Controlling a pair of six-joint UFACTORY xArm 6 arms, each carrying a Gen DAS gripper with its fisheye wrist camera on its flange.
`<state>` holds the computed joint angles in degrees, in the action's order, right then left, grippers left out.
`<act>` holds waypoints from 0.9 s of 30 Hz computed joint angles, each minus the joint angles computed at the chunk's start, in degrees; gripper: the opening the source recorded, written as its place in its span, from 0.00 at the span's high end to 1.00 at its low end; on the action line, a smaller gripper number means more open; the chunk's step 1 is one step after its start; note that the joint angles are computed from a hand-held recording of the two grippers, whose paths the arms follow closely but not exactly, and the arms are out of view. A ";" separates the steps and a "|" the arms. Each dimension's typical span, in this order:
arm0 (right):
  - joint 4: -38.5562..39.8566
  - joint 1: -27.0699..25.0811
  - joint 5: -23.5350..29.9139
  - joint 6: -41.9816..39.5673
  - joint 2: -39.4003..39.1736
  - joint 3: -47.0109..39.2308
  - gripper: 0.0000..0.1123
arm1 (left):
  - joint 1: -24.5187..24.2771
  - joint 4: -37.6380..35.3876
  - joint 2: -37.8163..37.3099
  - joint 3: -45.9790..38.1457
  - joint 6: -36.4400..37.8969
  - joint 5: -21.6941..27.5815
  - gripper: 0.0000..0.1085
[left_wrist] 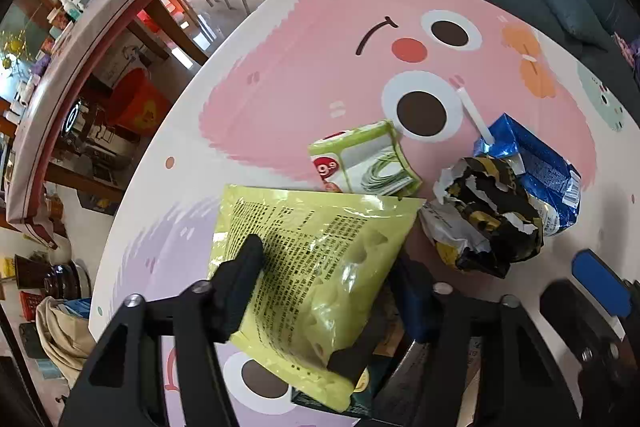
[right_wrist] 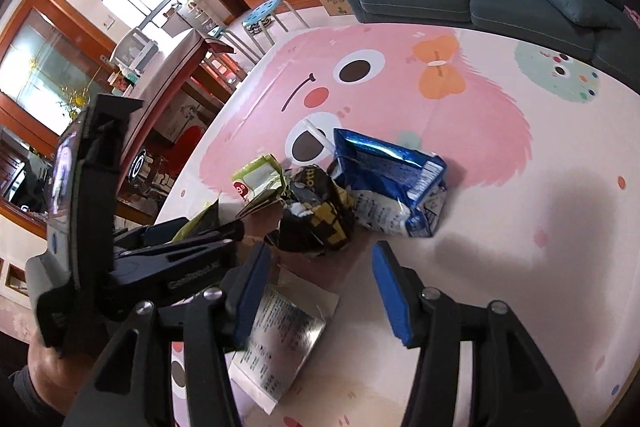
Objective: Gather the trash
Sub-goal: 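Grasp the yellow-green snack bag with the left tool while the right tool grasps the black-yellow wrapper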
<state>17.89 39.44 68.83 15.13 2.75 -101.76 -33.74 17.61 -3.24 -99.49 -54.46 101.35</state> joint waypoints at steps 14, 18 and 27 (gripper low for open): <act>-3.36 2.07 3.75 0.89 11.67 -11.36 0.50 | 2.45 -1.24 -12.65 8.76 -1.91 -8.46 0.90; -4.27 2.79 3.80 0.53 12.21 -11.79 0.55 | 2.30 -1.30 -14.93 9.95 -3.48 -8.80 0.91; -5.06 3.63 0.19 1.87 6.67 -7.18 0.59 | 2.08 -1.08 -20.74 13.68 -4.91 -10.25 0.93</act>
<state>12.83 43.07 69.02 17.00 9.42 -108.94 -31.66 16.52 -23.98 -85.81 -59.36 91.10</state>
